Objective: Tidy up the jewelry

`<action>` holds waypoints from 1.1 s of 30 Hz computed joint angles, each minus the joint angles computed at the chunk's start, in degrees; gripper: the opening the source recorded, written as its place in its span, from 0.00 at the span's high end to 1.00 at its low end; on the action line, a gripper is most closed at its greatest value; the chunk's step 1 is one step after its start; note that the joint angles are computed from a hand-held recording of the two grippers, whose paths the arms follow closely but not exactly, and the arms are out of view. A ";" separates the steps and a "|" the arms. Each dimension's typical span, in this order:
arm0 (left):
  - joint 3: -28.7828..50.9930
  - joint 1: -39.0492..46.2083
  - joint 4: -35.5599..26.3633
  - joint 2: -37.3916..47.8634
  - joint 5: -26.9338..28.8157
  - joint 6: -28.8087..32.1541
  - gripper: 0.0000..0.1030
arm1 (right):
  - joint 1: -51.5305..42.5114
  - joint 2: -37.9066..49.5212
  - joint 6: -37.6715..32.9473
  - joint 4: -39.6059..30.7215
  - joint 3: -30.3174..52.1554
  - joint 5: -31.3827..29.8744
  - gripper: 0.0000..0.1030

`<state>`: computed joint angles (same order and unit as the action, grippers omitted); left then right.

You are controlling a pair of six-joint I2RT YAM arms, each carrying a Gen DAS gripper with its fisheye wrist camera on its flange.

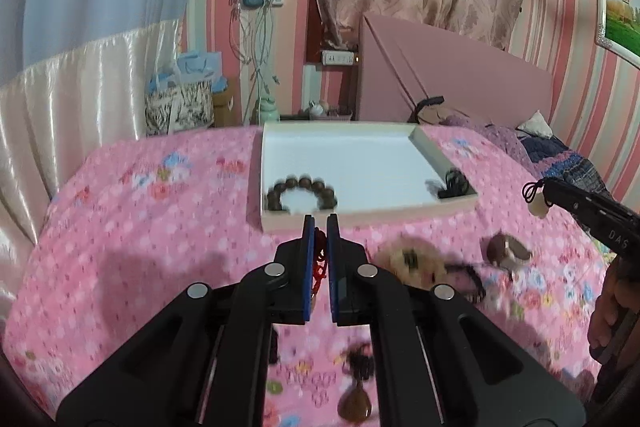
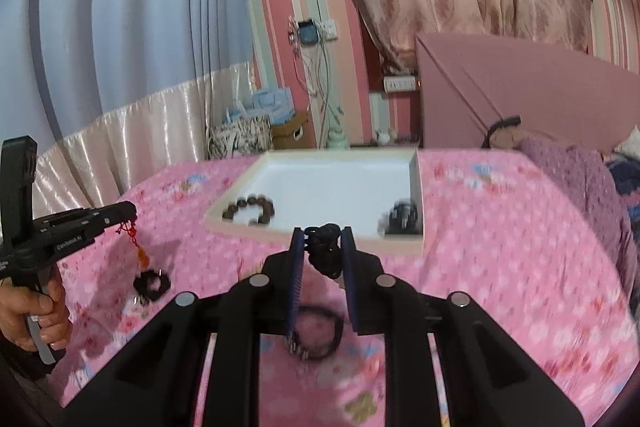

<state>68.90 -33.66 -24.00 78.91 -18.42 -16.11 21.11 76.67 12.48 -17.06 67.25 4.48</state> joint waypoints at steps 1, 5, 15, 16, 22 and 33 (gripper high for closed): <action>1.84 0.07 -0.28 1.15 -0.05 0.22 0.96 | -0.28 1.59 -0.33 -0.90 2.88 0.06 0.82; 10.99 0.54 -0.91 7.16 1.04 0.94 0.96 | -1.19 6.87 -0.15 -2.88 11.70 -0.83 0.82; 26.46 3.30 -1.18 22.42 8.46 0.66 0.96 | -4.60 23.42 2.29 -6.28 29.01 -4.76 0.82; 27.92 3.55 -1.43 24.24 8.35 0.54 0.96 | -4.76 25.21 2.19 -6.89 30.44 -4.71 0.82; 32.64 4.52 -0.88 31.96 9.83 -0.13 0.97 | -5.08 32.91 2.26 -7.44 33.55 -6.15 0.82; 36.62 5.52 -2.30 40.68 13.64 -1.01 0.96 | -3.35 39.38 1.69 -8.63 36.19 -3.44 0.82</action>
